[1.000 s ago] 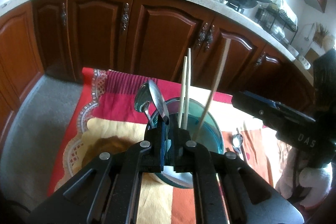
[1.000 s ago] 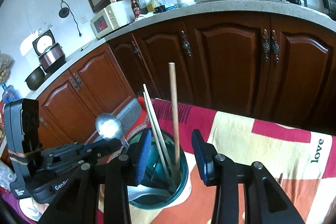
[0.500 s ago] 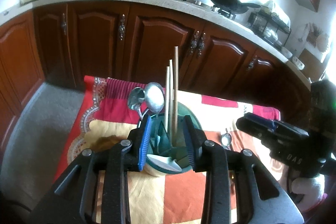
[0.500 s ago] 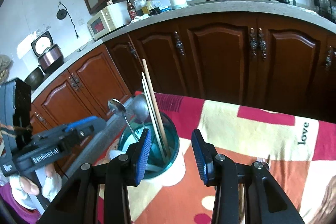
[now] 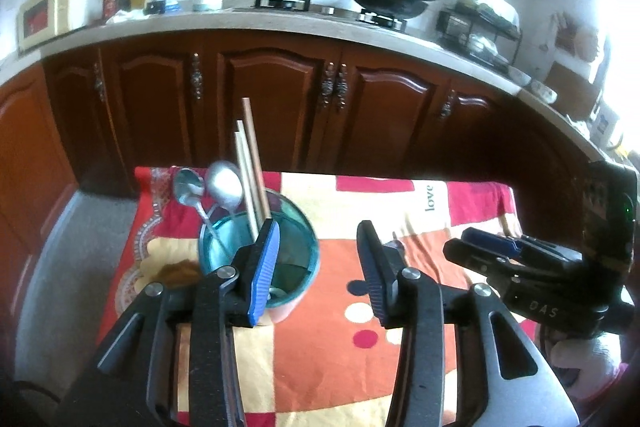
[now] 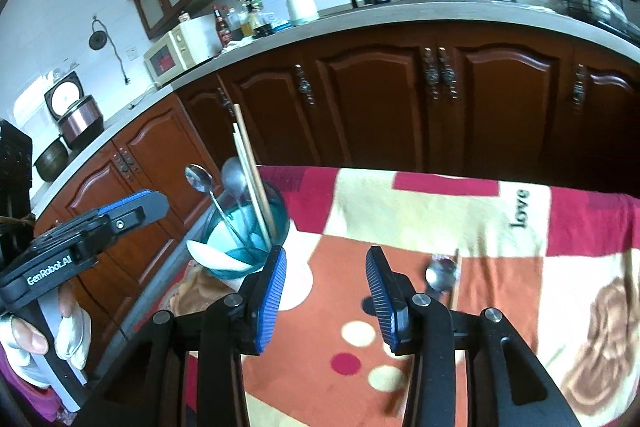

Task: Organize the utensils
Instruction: 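Move both open tools back over the remaining utensils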

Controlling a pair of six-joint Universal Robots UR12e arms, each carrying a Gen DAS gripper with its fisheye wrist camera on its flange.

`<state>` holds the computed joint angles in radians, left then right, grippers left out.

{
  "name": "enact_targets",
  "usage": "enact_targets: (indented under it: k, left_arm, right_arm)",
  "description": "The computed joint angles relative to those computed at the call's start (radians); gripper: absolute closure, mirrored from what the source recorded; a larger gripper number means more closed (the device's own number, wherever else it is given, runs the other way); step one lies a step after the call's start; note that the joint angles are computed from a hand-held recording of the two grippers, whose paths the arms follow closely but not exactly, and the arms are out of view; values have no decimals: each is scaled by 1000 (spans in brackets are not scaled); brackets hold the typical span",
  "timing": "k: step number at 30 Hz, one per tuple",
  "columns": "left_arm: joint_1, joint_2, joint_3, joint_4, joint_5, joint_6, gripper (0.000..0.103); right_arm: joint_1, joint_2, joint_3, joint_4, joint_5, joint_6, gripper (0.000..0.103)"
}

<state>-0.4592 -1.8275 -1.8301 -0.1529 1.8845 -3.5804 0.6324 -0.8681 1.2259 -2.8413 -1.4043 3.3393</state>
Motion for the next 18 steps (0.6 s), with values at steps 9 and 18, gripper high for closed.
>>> enact_targets:
  k: [9,18]
  left_arm:
    - [-43,-37,37,-28,25,27,61]
    - [-62,-71,67,-67,14,36,59]
  right_arm:
    - [-16,-46,91,-16,-40,29,63]
    - [-28,-61,133,-1,-46,47,62]
